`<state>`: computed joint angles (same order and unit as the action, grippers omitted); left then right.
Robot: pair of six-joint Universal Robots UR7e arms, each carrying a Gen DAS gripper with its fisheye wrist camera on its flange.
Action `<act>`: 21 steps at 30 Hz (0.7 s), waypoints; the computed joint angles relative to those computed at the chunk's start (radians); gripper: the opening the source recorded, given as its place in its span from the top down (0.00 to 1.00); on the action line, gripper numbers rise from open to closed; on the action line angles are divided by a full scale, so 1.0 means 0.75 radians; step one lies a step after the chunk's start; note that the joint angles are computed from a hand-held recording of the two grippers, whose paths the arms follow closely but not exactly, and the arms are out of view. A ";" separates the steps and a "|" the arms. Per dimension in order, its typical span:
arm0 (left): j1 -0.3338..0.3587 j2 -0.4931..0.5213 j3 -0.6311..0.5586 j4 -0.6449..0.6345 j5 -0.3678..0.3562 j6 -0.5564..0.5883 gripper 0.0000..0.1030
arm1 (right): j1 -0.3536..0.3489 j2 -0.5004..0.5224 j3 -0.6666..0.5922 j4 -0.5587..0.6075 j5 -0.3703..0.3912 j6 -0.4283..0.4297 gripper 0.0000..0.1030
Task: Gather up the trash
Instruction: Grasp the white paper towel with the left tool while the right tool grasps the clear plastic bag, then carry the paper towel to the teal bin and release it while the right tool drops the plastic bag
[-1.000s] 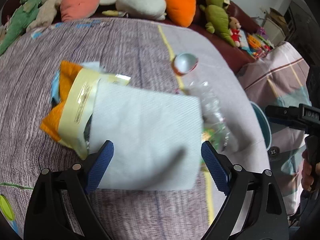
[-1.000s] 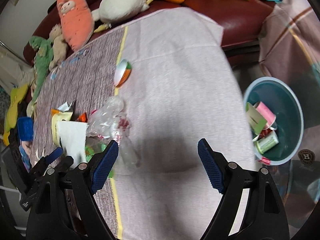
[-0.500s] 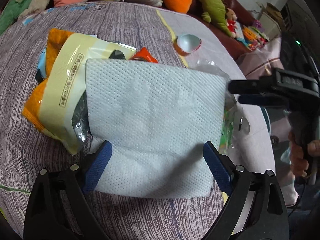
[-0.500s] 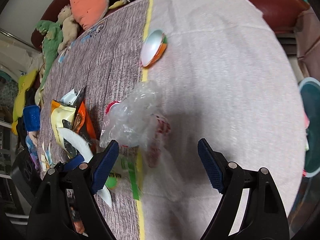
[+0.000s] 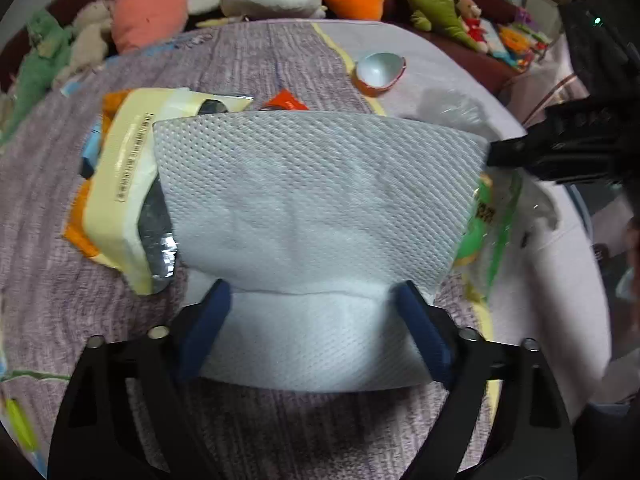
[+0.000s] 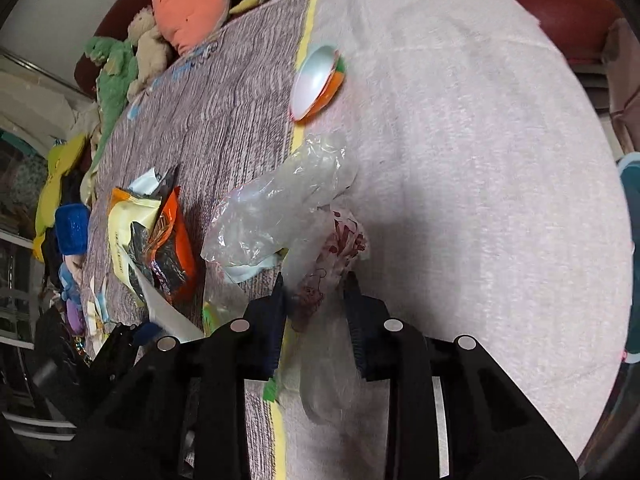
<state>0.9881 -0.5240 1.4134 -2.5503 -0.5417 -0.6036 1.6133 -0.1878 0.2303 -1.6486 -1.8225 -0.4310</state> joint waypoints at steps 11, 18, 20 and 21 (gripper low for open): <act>0.000 -0.126 0.139 -0.022 -0.025 -0.266 0.88 | -0.031 -0.190 0.293 -0.152 0.056 0.008 0.74; -0.070 -0.172 0.183 -0.081 0.001 -0.272 0.89 | -0.047 -0.290 0.417 -0.231 0.109 0.005 0.74; -0.086 -0.172 0.165 -0.087 0.001 -0.257 0.89 | -0.051 -0.311 0.442 -0.250 0.125 0.006 0.74; -0.099 -0.168 0.149 -0.090 0.003 -0.240 0.89 | -0.056 -0.322 0.450 -0.258 0.140 0.009 0.74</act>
<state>0.9138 -0.6500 1.5249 -2.6180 -0.5397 -0.7834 1.5711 -0.4294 0.5679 -1.8419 -1.7175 -0.4243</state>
